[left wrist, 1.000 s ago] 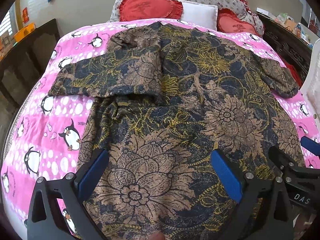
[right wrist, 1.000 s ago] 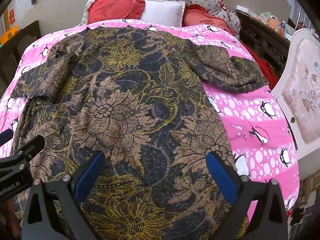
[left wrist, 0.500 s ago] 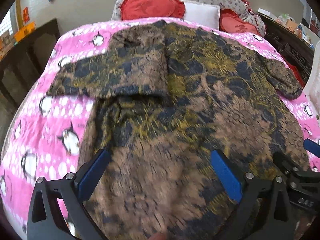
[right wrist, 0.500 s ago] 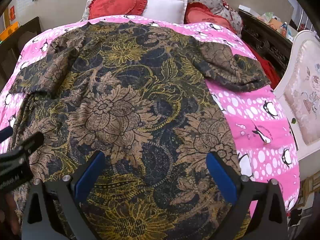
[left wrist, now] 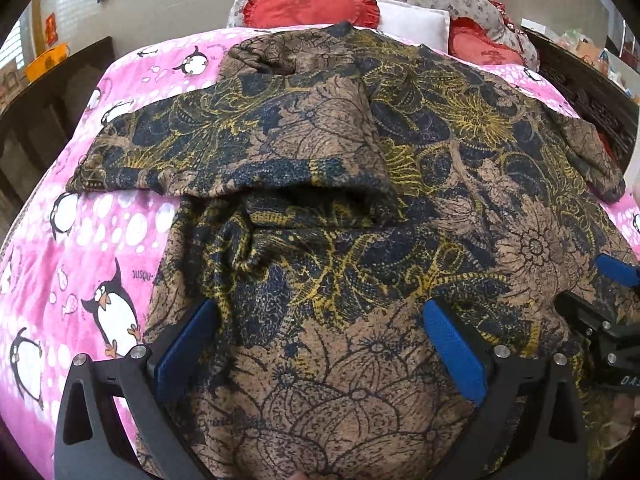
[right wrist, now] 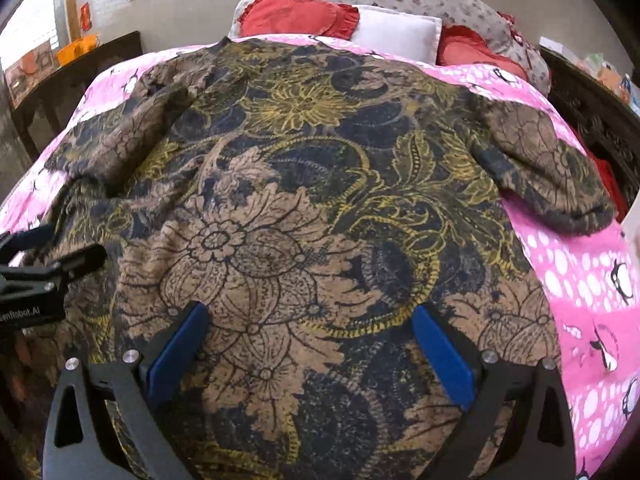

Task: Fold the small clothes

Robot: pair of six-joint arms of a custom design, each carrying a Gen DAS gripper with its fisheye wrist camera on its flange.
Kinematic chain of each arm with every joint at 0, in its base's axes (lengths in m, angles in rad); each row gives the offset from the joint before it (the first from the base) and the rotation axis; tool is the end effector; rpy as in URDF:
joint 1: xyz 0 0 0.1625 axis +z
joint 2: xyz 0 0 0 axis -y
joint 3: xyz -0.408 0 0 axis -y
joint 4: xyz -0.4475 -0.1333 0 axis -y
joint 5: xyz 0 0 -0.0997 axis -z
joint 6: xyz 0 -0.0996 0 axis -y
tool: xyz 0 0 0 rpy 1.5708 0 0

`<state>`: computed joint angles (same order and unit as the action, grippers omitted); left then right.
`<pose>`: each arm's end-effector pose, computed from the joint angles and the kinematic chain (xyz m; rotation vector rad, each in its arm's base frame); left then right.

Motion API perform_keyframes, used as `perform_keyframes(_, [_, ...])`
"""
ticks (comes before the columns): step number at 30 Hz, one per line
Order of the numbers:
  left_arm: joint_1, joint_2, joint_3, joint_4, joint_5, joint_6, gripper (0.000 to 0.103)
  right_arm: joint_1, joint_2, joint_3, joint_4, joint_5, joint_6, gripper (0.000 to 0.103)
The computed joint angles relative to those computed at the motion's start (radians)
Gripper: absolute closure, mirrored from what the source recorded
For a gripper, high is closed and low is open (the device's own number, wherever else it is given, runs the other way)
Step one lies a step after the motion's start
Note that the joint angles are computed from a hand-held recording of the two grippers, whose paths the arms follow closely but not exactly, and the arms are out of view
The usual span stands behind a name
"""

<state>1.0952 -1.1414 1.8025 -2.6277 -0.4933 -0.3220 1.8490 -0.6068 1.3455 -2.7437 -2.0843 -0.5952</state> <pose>-0.0935 -0.6642 0.2536 -0.0912 2.1443 -0.8884 0.2989 -0.7393 0.0571 0.9393 -2.3595 0.4472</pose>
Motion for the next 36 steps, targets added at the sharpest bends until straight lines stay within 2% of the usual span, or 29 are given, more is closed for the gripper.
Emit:
perform_keyframes(3, [0.0, 0.003, -0.003, -0.003, 0.0, 0.003, 0.015, 0.003, 0.004, 0.009, -0.032, -0.011, -0.014, 0.0])
perform_keyframes(11, [-0.001, -0.006, 0.007, -0.006, -0.007, 0.0, 0.015, 0.0, 0.005, 0.005, -0.025, -0.005, -0.009, 0.0])
perform_keyframes(14, [0.002, -0.045, 0.01, 0.018, -0.069, -0.026, 0.016, 0.001, 0.006, 0.005, -0.027, -0.007, -0.01, 0.0])
perform_keyframes(15, [0.001, -0.074, 0.021, -0.009, -0.1, -0.023, 0.016, 0.001, 0.006, 0.005, -0.027, -0.008, -0.01, 0.0])
perform_keyframes(17, [-0.003, -0.108, 0.034, -0.069, -0.113, 0.013, 0.016, 0.001, 0.004, 0.008, -0.03, -0.009, -0.013, 0.0])
perform_keyframes(20, [0.007, -0.163, 0.042, -0.222, -0.131, 0.148, 0.016, 0.002, 0.005, 0.008, -0.033, -0.01, -0.013, 0.0])
perform_keyframes(22, [0.048, -0.199, 0.024, -0.291, -0.171, 0.216, 0.016, 0.002, 0.005, 0.008, -0.034, -0.01, -0.013, 0.0])
perform_keyframes(23, [0.087, -0.219, 0.004, -0.281, -0.225, 0.211, 0.016, 0.001, 0.005, 0.009, -0.034, -0.009, -0.014, 0.0])
perform_keyframes(27, [0.211, -0.235, -0.098, -0.162, -0.322, 0.131, 0.016, 0.003, 0.007, 0.009, -0.04, -0.014, -0.018, 0.0])
perform_keyframes(29, [0.251, -0.226, -0.135, -0.108, -0.356, 0.097, 0.016, 0.002, 0.007, 0.01, -0.047, -0.013, -0.021, 0.0])
perform_keyframes(30, [0.28, -0.218, -0.159, -0.069, -0.42, 0.068, 0.016, 0.002, 0.007, 0.01, -0.046, -0.013, -0.021, 0.0])
perform_keyframes(32, [0.315, -0.199, -0.195, -0.001, -0.484, 0.012, 0.017, 0.003, 0.008, 0.011, -0.049, -0.014, -0.02, 0.0])
perform_keyframes(36, [0.325, -0.19, -0.184, -0.067, -0.516, 0.032, 0.017, 0.003, 0.01, 0.009, -0.05, -0.014, -0.021, 0.0])
